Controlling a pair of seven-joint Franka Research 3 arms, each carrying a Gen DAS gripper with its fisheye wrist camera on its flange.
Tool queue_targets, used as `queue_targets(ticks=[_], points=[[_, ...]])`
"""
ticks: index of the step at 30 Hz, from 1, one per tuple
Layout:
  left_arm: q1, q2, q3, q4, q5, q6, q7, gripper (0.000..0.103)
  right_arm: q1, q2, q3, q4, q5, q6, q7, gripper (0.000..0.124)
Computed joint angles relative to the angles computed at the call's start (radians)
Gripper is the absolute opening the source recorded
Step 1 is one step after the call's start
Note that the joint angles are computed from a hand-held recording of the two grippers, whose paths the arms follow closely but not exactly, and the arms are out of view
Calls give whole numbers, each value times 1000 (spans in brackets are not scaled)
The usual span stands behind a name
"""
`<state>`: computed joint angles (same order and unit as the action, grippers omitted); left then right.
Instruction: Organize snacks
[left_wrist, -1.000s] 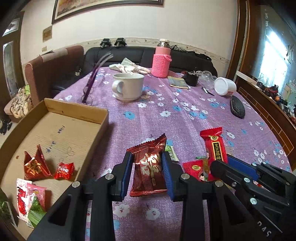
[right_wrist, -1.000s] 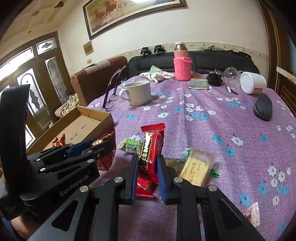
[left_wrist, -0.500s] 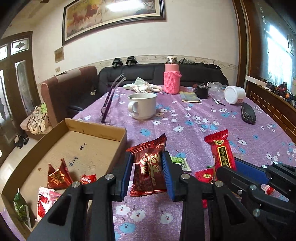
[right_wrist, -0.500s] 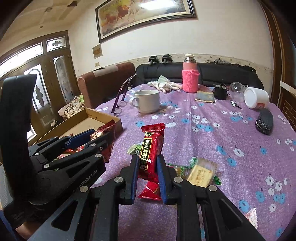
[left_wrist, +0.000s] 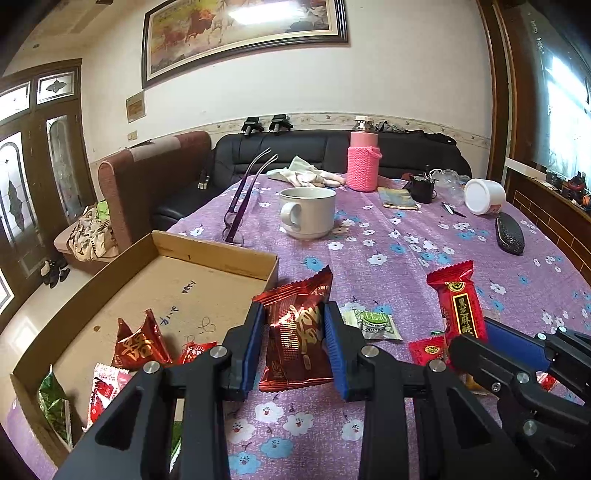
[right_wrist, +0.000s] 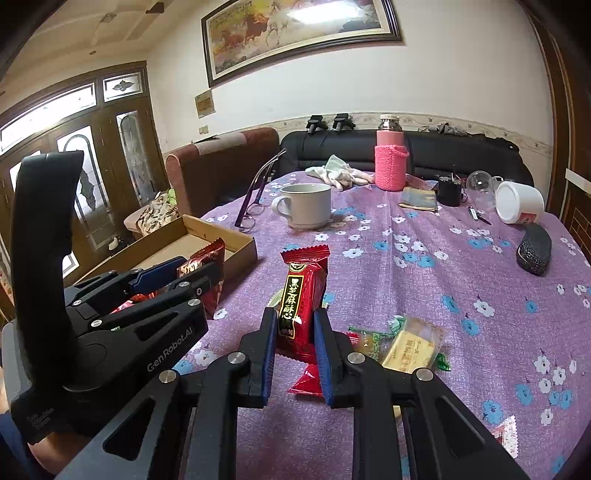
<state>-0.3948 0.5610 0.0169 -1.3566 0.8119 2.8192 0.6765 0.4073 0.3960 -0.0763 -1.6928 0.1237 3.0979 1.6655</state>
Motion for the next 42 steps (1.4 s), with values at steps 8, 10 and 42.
queue_targets(ticks=[8, 10, 42], points=[[-24, -31, 29, -37, 97, 6, -84, 32, -15, -3, 25, -5, 16, 13, -34, 22], [-20, -33, 24, -39, 104, 5, -86, 32, -15, -3, 26, -5, 19, 15, -40, 22], [56, 260, -131, 417, -506, -387, 468, 56, -76, -18, 76, -12, 121, 2, -30, 22]])
